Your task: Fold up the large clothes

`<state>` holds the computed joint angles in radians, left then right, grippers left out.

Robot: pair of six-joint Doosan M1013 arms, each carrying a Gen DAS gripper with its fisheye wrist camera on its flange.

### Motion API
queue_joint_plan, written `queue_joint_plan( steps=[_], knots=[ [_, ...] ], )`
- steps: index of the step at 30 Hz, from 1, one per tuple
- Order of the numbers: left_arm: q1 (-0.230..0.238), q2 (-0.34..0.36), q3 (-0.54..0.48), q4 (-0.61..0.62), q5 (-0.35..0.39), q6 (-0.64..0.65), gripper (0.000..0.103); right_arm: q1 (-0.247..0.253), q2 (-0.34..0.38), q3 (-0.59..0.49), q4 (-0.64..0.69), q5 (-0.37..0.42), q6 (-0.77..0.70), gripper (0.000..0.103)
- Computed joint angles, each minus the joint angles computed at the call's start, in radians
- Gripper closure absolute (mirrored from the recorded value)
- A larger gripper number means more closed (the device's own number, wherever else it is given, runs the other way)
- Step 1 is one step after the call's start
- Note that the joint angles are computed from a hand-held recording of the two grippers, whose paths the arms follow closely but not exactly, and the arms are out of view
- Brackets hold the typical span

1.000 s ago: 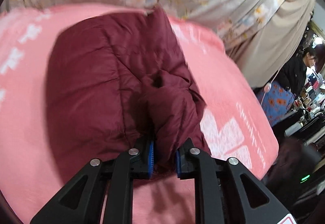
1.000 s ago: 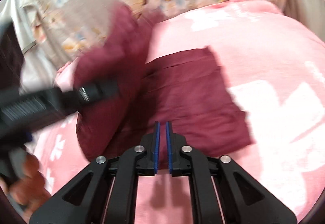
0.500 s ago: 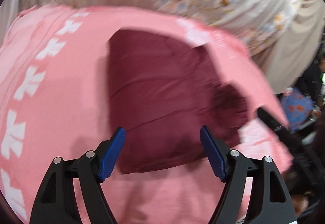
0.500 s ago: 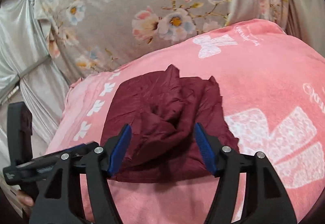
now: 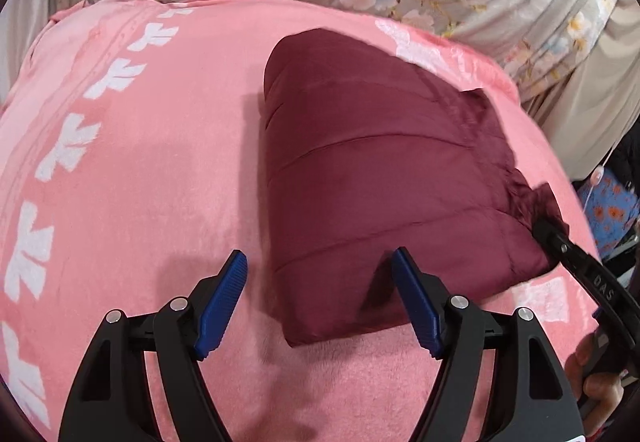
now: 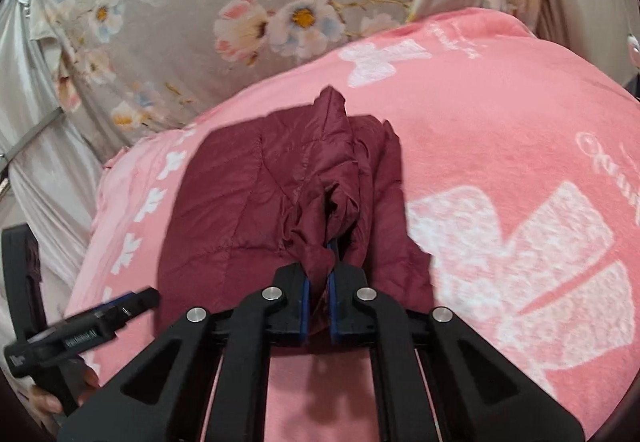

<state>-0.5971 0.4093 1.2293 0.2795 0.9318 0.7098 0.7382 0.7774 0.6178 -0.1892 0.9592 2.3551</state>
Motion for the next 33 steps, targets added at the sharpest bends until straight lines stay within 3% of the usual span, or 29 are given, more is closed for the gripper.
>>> queue_joint_plan(
  steps=[5,16,33],
  knots=[
    [0.001,0.045,-0.048,-0.039,0.055,0.041,0.032,-0.008,0.009,0.026,0.015,0.044,0.011,0.097],
    [-0.009,0.092,-0.092,-0.019,0.132,0.052,0.032,-0.008,0.043,0.010,0.015,0.060,-0.001,0.096],
    [-0.011,0.125,-0.108,0.012,0.129,0.044,0.027,-0.011,0.024,0.069,0.027,-0.009,-0.004,0.096]
  ],
)
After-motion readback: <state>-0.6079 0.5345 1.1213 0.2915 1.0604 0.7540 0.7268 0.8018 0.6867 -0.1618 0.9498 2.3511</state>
